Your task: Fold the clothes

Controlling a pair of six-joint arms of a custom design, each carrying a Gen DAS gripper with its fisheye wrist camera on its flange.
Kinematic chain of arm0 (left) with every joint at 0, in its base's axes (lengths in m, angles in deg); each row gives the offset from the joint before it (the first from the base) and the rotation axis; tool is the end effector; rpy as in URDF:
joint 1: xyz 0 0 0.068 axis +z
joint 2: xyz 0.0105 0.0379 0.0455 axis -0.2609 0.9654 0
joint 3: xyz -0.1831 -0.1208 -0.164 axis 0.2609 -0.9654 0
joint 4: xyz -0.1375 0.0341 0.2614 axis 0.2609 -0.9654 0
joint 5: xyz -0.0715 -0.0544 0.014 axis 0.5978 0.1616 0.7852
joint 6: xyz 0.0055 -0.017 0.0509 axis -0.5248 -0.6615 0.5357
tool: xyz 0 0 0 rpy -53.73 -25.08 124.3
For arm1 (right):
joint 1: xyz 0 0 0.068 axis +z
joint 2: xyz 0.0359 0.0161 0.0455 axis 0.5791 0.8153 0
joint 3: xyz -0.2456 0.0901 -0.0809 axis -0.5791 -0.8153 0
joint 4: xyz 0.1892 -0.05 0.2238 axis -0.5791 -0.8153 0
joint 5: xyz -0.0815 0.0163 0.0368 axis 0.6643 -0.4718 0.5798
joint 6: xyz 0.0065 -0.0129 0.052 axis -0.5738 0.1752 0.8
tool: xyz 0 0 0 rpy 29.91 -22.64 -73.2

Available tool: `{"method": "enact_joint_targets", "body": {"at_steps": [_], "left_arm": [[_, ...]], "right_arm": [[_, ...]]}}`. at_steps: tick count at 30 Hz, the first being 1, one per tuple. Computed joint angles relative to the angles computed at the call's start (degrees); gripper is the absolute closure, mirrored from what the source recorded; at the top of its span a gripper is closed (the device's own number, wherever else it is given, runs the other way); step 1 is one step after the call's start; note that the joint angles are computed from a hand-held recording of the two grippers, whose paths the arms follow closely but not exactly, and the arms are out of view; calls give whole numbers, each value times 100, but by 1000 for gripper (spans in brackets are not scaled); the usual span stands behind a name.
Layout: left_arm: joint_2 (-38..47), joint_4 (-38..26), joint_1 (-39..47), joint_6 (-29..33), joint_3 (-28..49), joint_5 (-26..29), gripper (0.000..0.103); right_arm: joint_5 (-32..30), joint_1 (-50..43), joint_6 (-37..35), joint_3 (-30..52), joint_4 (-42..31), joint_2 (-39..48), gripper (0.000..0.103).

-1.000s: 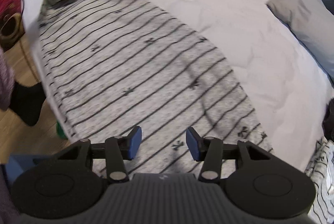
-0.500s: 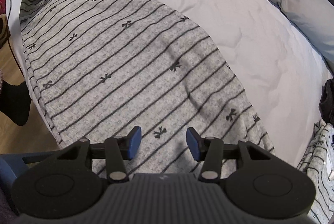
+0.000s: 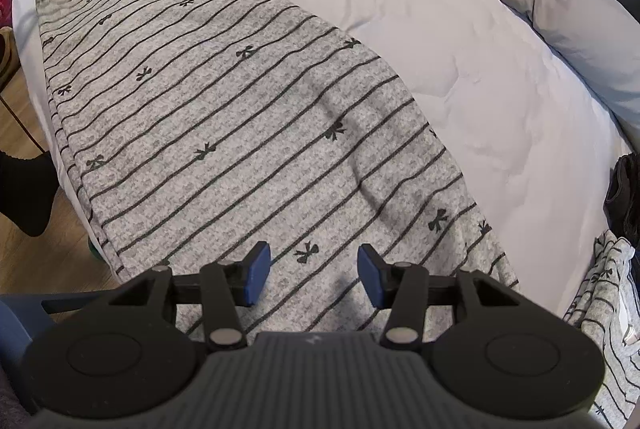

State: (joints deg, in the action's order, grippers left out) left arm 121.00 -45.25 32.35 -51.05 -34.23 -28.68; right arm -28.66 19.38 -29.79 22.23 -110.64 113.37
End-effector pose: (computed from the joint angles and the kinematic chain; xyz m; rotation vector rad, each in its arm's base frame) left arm 0.1802 0.1951 0.0973 -0.3866 2.6392 0.4429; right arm 0.2830 -0.0699 0.0848 -1.1905 2.4895 0.1130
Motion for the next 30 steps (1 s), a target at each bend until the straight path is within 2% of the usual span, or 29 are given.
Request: {"method": "enact_joint_targets", "body": {"at_steps": [3, 4, 6, 8, 10, 15, 21, 25, 30], "left_arm": [[297, 6, 186, 35, 159, 52, 100], [343, -27, 208, 59, 201, 77, 96], [292, -35, 198, 77, 178, -27, 83], [189, -20, 171, 27, 166, -145, 65], [9, 11, 181, -21, 131, -134, 57], [-361, -275, 56, -155, 255, 317, 55], [-778, -209, -644, -315, 336, 498, 44], [-303, 238, -1360, -350, 609, 251, 43], [562, 586, -2011, -386, 1191, -82, 43]], "right_arm": [[-5, 61, 32, -52, 21, -60, 51], [-19, 76, 35, -66, 16, -83, 51], [-33, 102, 43, -89, 15, -115, 51], [-25, 122, 63, -101, 28, -122, 51], [-3, 148, 98, -89, 47, -103, 51], [136, 232, 278, -22, 182, -19, 51], [370, 204, 812, 351, 400, 307, 49], [387, 145, 1153, 688, 323, 582, 48], [443, 217, 1121, 717, 430, 675, 48]]}}
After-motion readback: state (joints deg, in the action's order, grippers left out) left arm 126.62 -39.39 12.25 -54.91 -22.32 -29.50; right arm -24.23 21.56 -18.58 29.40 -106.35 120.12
